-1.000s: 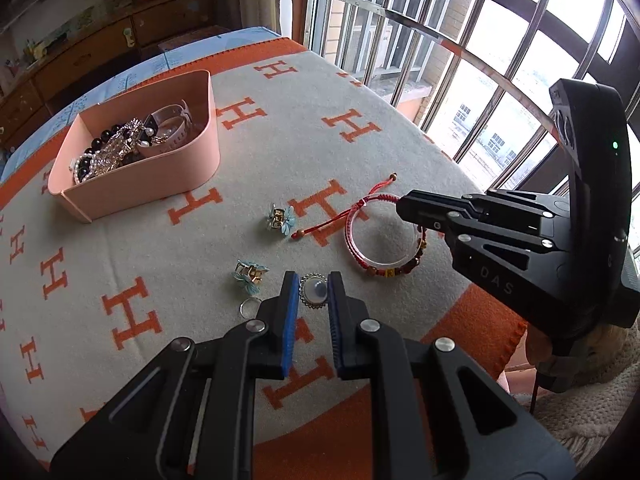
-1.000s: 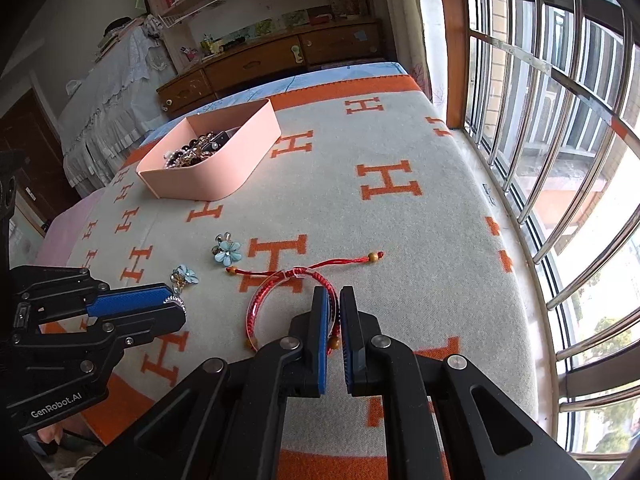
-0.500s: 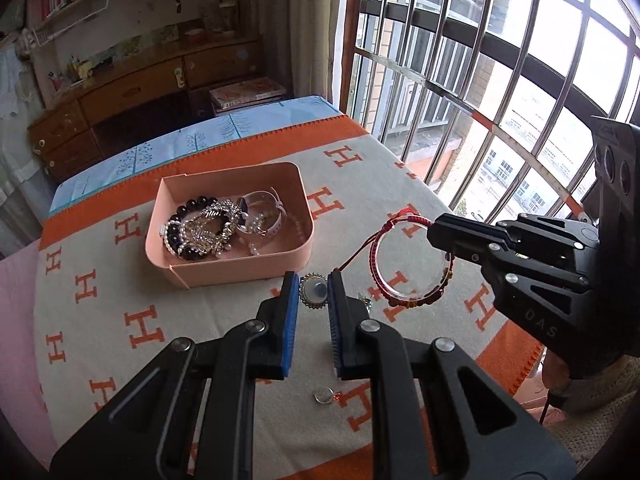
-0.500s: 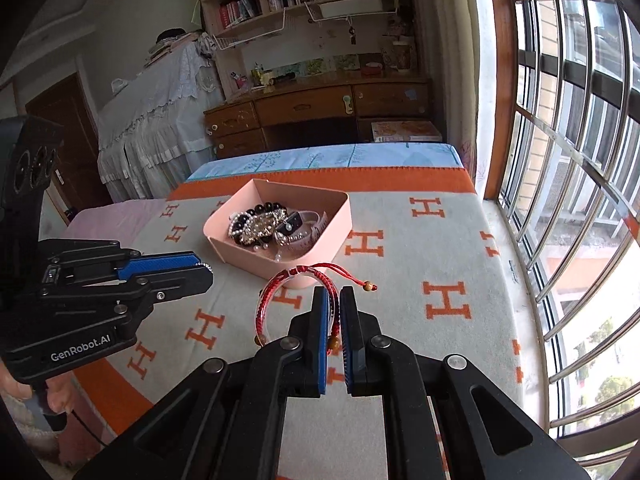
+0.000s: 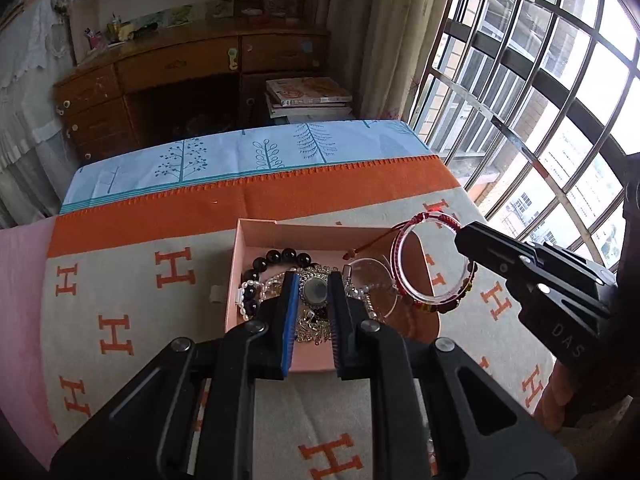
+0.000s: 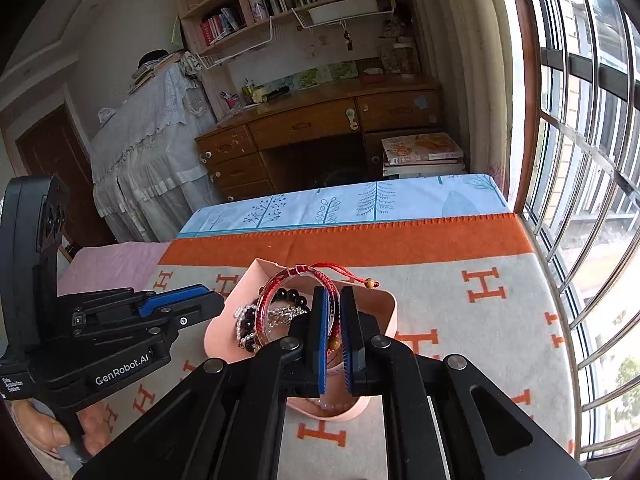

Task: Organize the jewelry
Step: 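Carry pearl charm and red bracelet over the pink tray with both tools, then open both tools to drop the charm and bracelet into the tray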

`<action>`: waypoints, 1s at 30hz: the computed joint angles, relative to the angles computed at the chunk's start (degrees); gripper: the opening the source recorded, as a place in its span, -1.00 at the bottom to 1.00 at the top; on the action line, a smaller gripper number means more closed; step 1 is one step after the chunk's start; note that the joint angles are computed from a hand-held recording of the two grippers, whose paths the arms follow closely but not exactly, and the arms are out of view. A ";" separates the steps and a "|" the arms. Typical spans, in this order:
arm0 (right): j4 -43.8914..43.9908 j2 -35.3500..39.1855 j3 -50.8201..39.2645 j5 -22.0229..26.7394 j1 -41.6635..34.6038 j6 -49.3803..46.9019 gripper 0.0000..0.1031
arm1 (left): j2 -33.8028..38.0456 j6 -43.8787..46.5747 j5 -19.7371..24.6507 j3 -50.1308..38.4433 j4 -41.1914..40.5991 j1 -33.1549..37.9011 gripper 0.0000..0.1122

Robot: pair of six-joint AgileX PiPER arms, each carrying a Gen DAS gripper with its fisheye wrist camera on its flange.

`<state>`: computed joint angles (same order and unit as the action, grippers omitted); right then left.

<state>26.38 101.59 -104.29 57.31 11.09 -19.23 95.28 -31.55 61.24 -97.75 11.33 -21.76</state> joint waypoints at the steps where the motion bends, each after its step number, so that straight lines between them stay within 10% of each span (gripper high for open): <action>1: -0.69 1.98 -1.23 -0.20 0.71 1.33 -0.88 | 1.23 0.78 -0.68 -0.03 -0.74 0.97 -0.78; 6: -1.81 9.64 -4.12 1.62 1.96 4.16 -0.86 | 5.40 2.55 -2.06 0.04 -5.51 4.47 -0.73; 11: 0.18 8.32 -0.17 -0.72 0.92 1.77 -0.72 | 3.19 0.49 -4.26 3.59 -6.50 5.45 0.07; 30: 11.40 -18.75 22.28 5.07 -15.10 -16.55 -0.68 | -9.56 -15.77 7.26 -0.86 10.00 -13.38 0.07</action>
